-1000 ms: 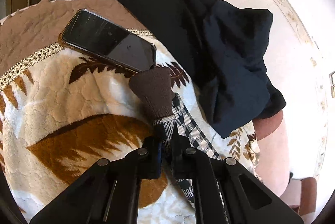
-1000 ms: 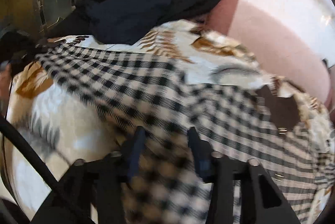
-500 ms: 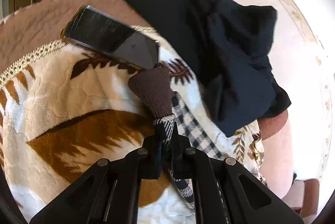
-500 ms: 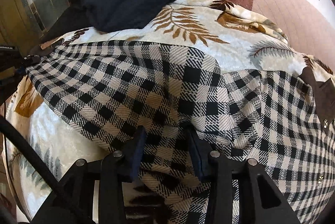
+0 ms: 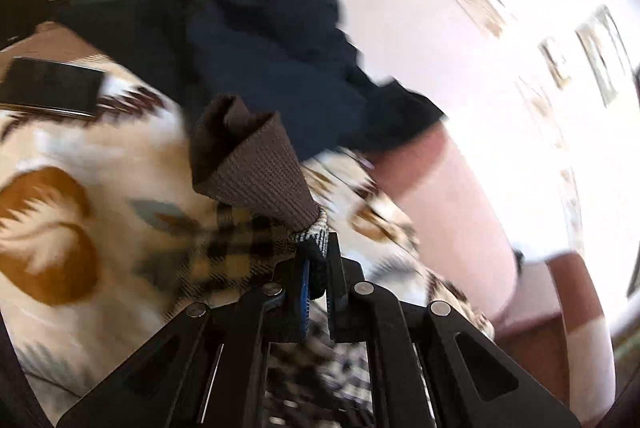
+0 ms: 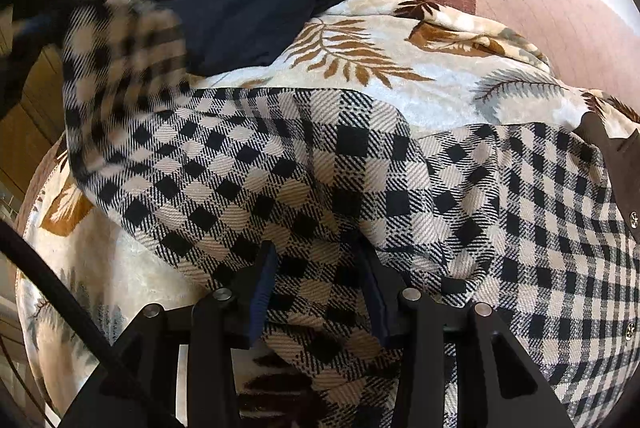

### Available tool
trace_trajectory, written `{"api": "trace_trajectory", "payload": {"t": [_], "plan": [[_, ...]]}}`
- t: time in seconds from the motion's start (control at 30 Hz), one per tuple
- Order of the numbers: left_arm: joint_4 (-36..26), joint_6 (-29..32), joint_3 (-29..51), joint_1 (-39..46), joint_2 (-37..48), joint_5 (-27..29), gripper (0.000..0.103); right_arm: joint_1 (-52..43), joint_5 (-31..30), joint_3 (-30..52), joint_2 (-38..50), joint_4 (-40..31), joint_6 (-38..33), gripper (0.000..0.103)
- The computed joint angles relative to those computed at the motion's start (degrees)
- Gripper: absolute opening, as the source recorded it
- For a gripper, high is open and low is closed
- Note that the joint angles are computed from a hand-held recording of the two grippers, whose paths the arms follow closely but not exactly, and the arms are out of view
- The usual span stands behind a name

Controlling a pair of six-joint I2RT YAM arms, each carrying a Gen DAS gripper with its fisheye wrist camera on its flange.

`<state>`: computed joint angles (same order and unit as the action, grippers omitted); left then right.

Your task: Fold large clothes

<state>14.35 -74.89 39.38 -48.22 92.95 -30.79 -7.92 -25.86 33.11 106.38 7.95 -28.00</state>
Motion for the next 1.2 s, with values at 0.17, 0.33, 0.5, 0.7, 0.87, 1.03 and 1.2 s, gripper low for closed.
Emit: {"api": "trace_trajectory", "payload": {"t": [0.17,0.33,0.5,0.7,0.87,1.03,1.2], "plan": [[-2.1,4.2,11.8,-3.5,10.9,2.1,0.006,-11.9,-7.0,7.0,0.7,-13.1,-3.5,0.052],[-6.2,7.8,25.0,-6.3,23.3,6.8,0.006,-26.9,-8.4,18.1,6.6,-20.4,-6.3,0.065],[-10.9,10.6,37.7,-9.6,33.8,10.3,0.006,-36.3,-8.9,31.9,15.0,-29.6,-6.6,0.065],[-16.1,13.7,48.4,-12.6,41.6,11.9,0.042,-41.6,-10.6,38.4,17.2,-35.8,-9.2,0.065],[-14.0,16.3,46.3,-13.0,38.4,14.1,0.055,-43.4,-12.7,40.0,16.2,-40.1,-13.3,0.066],[-7.5,18.9,35.5,-13.4,27.9,13.9,0.070,-42.5,-14.2,38.3,14.3,-41.8,-15.2,0.069],[-9.0,16.6,25.7,-13.2,18.3,4.8,0.077,-39.4,-14.8,33.2,10.8,-39.4,-15.6,0.075]]}}
